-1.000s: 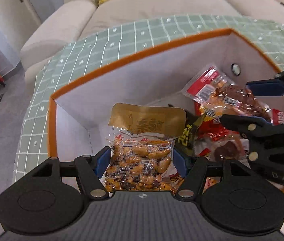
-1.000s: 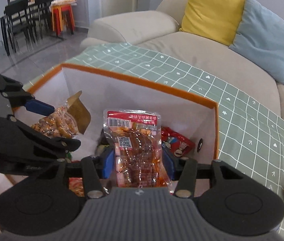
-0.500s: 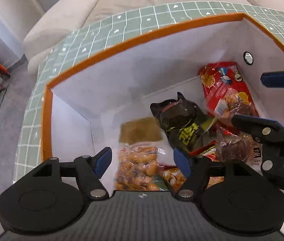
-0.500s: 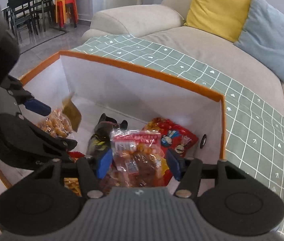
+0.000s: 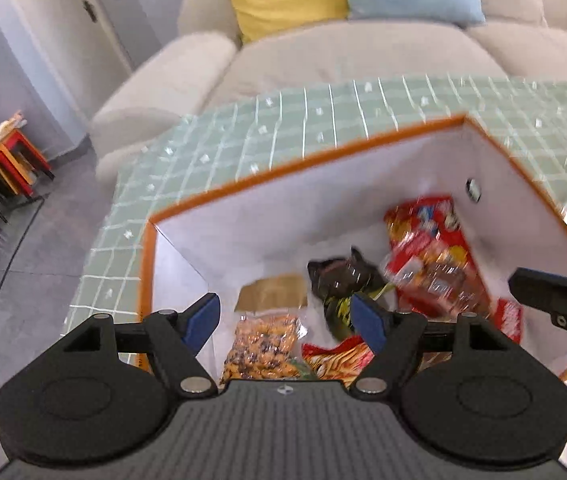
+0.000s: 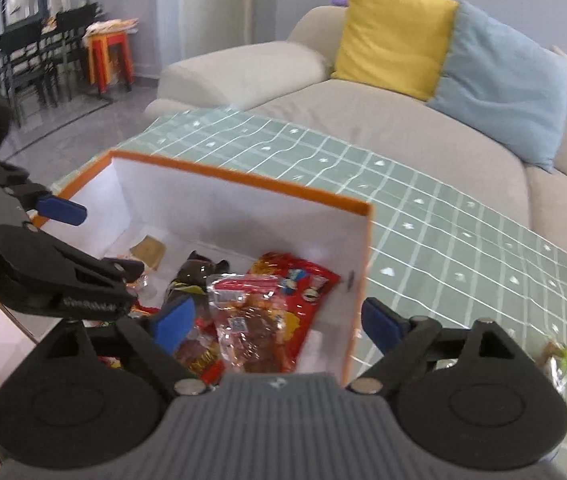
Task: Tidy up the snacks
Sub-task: 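Open both grippers to release the bags and withdraw from the box, then grasp the hawthorn-ball packet with the left gripper while the right gripper grasps the green nut packet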
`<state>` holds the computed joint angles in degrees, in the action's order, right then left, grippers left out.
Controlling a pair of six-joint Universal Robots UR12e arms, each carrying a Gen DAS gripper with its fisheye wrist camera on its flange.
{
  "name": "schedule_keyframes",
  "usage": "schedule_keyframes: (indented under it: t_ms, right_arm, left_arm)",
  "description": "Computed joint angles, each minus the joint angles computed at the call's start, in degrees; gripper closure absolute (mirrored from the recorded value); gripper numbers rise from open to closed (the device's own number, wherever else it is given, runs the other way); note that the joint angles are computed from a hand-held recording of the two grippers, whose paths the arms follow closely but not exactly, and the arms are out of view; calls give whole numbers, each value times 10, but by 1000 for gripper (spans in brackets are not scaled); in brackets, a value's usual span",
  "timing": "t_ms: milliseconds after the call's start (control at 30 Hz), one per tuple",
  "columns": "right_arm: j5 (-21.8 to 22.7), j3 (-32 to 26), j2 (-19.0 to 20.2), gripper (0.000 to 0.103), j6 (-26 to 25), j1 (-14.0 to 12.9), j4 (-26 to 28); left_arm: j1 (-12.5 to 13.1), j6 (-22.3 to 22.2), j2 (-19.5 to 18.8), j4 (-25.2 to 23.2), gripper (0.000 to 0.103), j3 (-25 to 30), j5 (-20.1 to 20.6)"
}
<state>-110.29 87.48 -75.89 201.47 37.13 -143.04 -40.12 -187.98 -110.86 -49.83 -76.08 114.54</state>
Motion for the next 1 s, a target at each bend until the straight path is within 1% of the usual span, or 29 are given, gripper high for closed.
schedule_keyframes:
  t_ms: [67, 233, 367, 467, 533, 567, 700, 800, 867, 1000]
  right_arm:
    - [-14, 10, -11, 11, 19, 3, -3]
    - [-61, 41, -39, 11, 60, 14, -16]
    - [-115, 72, -62, 10, 91, 24, -31]
    - [-149, 99, -79, 9, 113, 30, -42]
    - [-167, 119, -91, 8, 131, 33, -46]
    - [-175, 129, -98, 8, 140, 35, -46]
    - [-195, 166, -122, 8, 181, 37, -33]
    - [-199, 189, -139, 8, 209, 36, -15]
    - [-199, 202, -148, 8, 223, 34, -3]
    - [-195, 224, -162, 8, 237, 27, 5]
  left_arm:
    - [-6, -3, 3, 28, 16, -5, 9]
    - [-23, -14, 12, 98, 16, -24, 20]
    - [-37, -10, 15, 149, 16, -37, 13]
    - [-49, 7, 13, 178, 16, -42, -2]
    - [-54, 20, 11, 192, 17, -45, -22]
    - [-55, 23, 10, 198, 18, -46, -38]
    - [-58, 28, 2, 204, 22, -43, -91]
    - [-63, 46, -5, 209, 23, -39, -117]
    - [-70, 58, -8, 214, 23, -39, -127]
    - [-76, 85, -20, 210, 23, -27, -156]
